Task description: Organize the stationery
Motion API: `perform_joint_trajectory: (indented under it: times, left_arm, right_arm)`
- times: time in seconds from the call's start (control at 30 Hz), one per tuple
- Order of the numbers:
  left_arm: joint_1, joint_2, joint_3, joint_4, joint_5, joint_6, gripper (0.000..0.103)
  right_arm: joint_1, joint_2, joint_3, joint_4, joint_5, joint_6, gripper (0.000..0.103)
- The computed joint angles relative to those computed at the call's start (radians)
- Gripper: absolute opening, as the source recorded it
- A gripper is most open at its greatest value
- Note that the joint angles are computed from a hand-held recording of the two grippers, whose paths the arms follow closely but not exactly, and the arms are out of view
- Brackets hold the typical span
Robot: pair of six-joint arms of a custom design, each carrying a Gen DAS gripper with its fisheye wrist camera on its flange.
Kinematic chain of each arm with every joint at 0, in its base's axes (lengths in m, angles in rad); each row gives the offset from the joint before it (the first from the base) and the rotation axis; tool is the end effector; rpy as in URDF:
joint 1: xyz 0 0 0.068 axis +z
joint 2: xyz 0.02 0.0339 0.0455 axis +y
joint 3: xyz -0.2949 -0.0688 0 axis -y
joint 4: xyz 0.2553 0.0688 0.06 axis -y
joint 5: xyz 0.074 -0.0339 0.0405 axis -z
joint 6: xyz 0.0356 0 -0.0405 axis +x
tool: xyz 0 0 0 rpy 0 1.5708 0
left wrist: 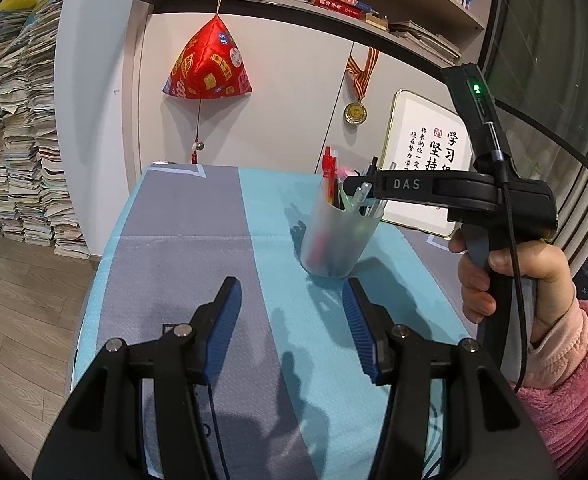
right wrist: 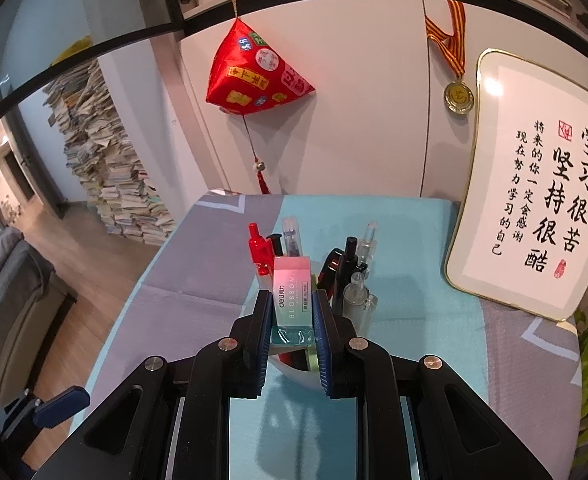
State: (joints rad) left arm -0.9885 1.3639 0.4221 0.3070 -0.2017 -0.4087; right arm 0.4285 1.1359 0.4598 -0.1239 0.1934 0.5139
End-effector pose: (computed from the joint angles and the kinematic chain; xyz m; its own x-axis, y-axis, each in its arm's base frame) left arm 0.1411 -0.2014 0.1664 -0.5892 0.1868 -0.7861 0.5399 0.8149 -0.2110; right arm 0.1923 0.0803 0.1898 -0.7088 0.2066 -0.6745 0.0717 0.9723 0.2224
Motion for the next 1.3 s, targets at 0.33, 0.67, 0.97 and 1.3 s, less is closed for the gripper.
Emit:
perform_joint_trajectory:
  times: [0.33,0.67,0.97,1.3]
  left_arm:
    - [-0.005,0.002,0.002,0.001,-0.003,-0.009,0.051]
    - [-0.013,-0.002,0.004,-0.004,-0.007,-0.011,0.052]
    - [-0.032,0.013,0.026,-0.026,-0.016,-0.015,0.054]
    - [-0.103,-0.043,0.048,-0.086,-0.101,-0.024,0.071]
  right_arm:
    - [0.017,-0.027,-0.001,-0.012,0.007,0.007,0.021]
    - [-0.006,-0.036,-0.008,-0.016,-0.003,0.014,0.021]
    - [0.033,-0.128,-0.010,-0.091,0.025,0.033,0.021]
    - [0.143,-0.298,-0.019,-0.263,0.112,0.117,0.021]
